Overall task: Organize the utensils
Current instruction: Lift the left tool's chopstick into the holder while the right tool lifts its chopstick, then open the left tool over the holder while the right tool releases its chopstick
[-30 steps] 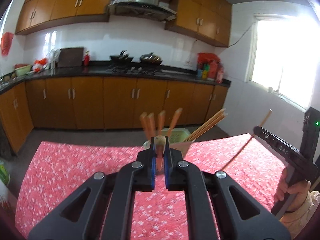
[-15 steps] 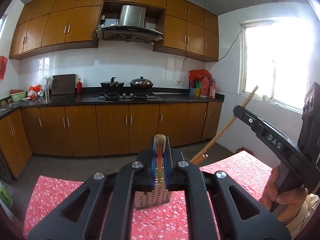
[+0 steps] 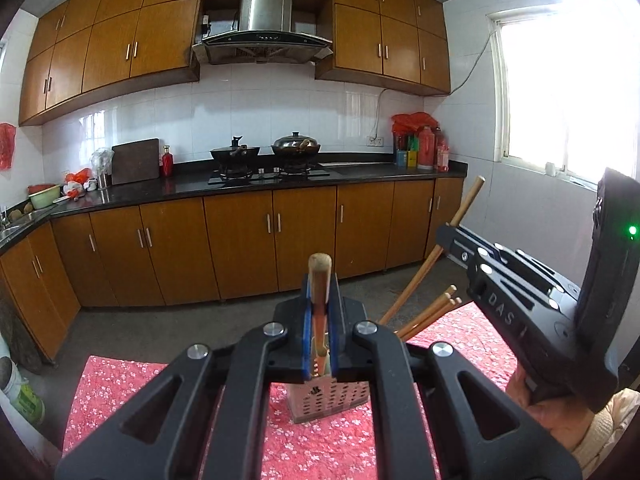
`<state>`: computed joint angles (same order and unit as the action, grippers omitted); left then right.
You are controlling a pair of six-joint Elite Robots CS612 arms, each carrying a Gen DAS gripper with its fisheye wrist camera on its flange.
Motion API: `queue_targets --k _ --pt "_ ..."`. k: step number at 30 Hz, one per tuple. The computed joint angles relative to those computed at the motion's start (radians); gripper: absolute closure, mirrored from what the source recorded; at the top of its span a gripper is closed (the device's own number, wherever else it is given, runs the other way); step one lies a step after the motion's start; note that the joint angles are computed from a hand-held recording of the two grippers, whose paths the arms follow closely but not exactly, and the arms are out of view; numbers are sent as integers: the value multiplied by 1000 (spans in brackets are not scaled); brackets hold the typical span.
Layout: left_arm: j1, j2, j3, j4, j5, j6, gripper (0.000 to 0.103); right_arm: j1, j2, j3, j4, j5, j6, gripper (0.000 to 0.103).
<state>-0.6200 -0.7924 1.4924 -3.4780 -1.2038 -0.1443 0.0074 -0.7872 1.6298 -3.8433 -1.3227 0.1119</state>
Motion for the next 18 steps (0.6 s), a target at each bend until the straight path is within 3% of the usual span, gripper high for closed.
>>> queue_targets --k 4,5,6,8,9,11,13,16,18 --pt "4 17 -14 27 3 -28 95 -3 -5 7 41 30 -5 95" --pt "7 18 -15 35 -6 -52 93 -6 -6 10 40 39 -5 90" --pt "10 18 -14 35 -20 -69 87 -7 -9 15 35 42 -8 73" --pt "12 17 -9 22 -16 -87 67 -9 -13 31 -3 22 -8 50" --pt "12 14 -1 3 -6 -92 59 -10 -18 38 -12 19 -10 50" --pt "14 6 16 -26 -2 -100 55 -14 -26 49 -15 21 -8 49" --pt "15 -7 44 -61 10 -117 42 -22 -37 71 -31 20 5 42" --pt "9 -22 88 -120 49 -123 27 -32 -55 118 -70 5 14 30" --pt "0 -32 130 -166 82 -118 10 -34 -63 152 -104 -13 7 13"
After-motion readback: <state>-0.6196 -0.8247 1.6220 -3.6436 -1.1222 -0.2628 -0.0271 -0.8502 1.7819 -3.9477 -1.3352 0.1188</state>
